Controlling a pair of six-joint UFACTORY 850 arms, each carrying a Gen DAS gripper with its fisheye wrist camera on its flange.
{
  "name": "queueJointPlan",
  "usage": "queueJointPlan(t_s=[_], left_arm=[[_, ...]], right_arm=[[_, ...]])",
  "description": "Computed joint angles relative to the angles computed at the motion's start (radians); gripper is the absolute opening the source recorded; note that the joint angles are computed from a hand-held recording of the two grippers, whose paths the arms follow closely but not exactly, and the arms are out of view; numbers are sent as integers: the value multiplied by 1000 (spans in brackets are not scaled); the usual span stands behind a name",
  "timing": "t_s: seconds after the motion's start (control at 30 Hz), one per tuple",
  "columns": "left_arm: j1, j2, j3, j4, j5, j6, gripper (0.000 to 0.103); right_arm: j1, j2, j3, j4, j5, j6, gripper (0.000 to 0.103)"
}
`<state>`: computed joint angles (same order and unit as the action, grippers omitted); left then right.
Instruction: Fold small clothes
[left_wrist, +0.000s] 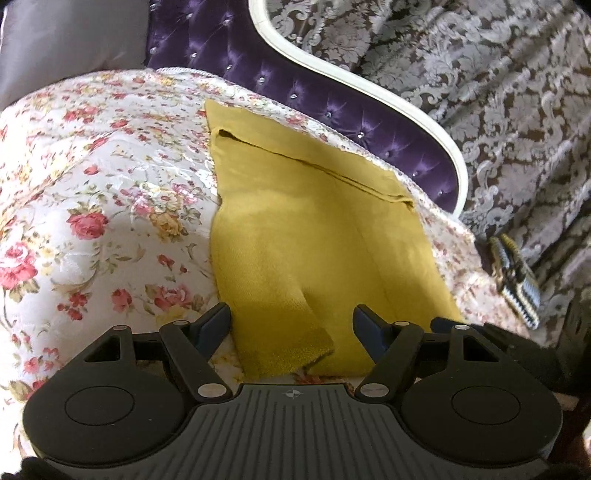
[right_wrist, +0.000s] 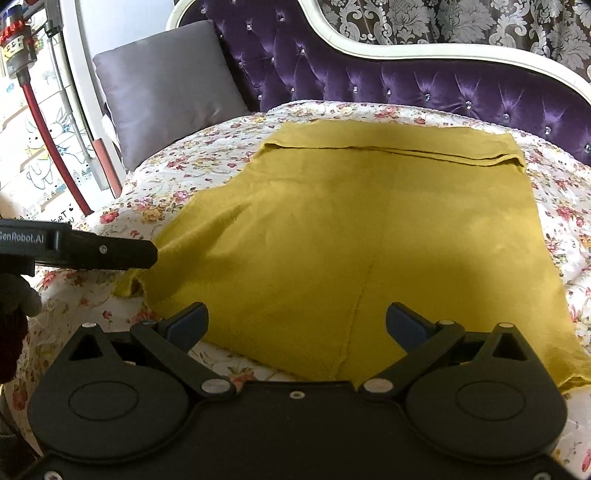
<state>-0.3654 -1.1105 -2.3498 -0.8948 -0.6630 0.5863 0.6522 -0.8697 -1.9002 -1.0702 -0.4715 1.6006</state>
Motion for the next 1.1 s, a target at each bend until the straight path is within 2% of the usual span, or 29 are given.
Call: queueJointPlan(t_s=[0.07,0.13,0.23,0.3,0.37,0.5,0.6,0.7,0.77,0.8,0.87,0.93,1.0,1.07,1.1], left_arm=[[9,-2,-3,-18,-14,-27,71],[12,6,6,-9,-8,-58,66],[11,9,5,53,6,-114,47],[6,3,-9,115,16,-160,29],[-1,-18,-51,201,9,-223,21],[-11,-65,-148,283,-40,-268,23],[-19,-75,-170,320,-47,-275,28],[-34,-92,-204,385,-50,-283,28],[-47,-74,-171,425,-15,-260,23],[-53,-56,-138,438,14,-243,4],[-56,-13,-50,417,81,-186,4],[-51,11,-9,400,106,-175,4],[-47,53,58,437,167,-191,4],[-40,73,86,489,191,-228,4],[-31,74,82,474,176,-225,4]], right_arm=[[1,6,7,-17,0,20,102],[3,9,13,-29,-1,31,102],[3,7,9,-25,-4,14,102],[4,4,3,-21,-7,2,102],[5,4,4,-22,-7,1,102],[6,14,19,-41,-9,26,102],[7,23,33,-59,-16,50,102],[7,30,44,-69,-16,66,102],[7,32,48,-72,-16,70,102],[8,34,52,-76,-17,76,102],[7,39,61,-90,-21,93,102],[7,51,79,-113,-35,122,102],[6,70,108,-138,-59,164,102],[4,91,141,-163,-81,211,102],[3,102,157,-168,-94,231,102]])
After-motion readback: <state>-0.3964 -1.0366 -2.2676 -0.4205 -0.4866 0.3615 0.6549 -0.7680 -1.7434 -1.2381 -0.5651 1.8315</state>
